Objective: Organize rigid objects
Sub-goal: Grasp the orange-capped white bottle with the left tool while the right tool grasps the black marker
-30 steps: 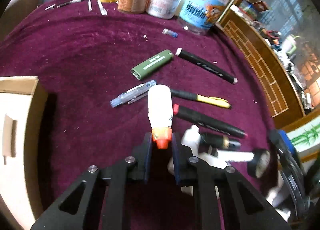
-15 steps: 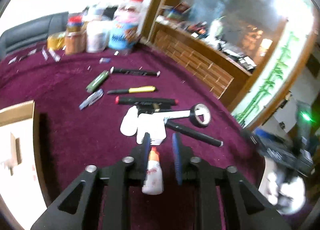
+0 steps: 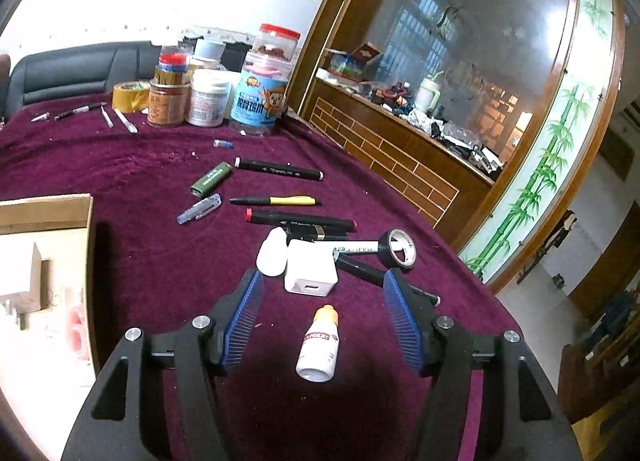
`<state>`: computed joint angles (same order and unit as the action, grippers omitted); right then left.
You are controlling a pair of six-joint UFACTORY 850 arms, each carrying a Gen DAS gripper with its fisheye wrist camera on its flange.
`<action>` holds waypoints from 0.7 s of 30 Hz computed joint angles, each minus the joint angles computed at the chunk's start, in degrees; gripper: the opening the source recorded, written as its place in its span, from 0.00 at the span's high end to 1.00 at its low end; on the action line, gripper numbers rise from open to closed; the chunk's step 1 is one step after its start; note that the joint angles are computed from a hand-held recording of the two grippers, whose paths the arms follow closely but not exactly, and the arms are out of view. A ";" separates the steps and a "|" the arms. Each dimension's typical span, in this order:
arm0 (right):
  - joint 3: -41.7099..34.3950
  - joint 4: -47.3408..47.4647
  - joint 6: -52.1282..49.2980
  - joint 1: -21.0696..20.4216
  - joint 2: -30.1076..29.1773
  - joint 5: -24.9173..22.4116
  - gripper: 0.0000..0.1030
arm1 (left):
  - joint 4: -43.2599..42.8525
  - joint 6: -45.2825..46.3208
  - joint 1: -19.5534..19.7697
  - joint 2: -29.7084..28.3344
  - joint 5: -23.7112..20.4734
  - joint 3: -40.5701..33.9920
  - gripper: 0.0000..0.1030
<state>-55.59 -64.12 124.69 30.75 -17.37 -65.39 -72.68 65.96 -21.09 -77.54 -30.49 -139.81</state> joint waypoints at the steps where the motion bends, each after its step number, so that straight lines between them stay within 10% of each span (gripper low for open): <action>1: 0.71 -0.92 0.67 1.18 0.95 -1.80 0.17 | -3.48 3.93 -0.10 1.66 1.67 3.26 0.45; 8: 4.52 -8.15 6.42 4.28 5.00 -0.03 0.17 | -13.91 13.06 0.01 5.15 7.18 10.70 0.45; 16: -1.70 -28.60 17.75 -5.49 -0.73 26.28 0.17 | -14.97 10.74 4.72 11.60 -8.20 19.04 0.36; 18: -8.37 -32.94 17.48 -7.79 -5.44 33.33 0.17 | -15.26 13.50 6.41 14.79 -8.51 23.46 0.12; 21: -19.12 -31.28 9.37 -8.87 -13.14 38.09 0.17 | -14.24 12.78 8.12 16.18 -5.61 25.18 0.12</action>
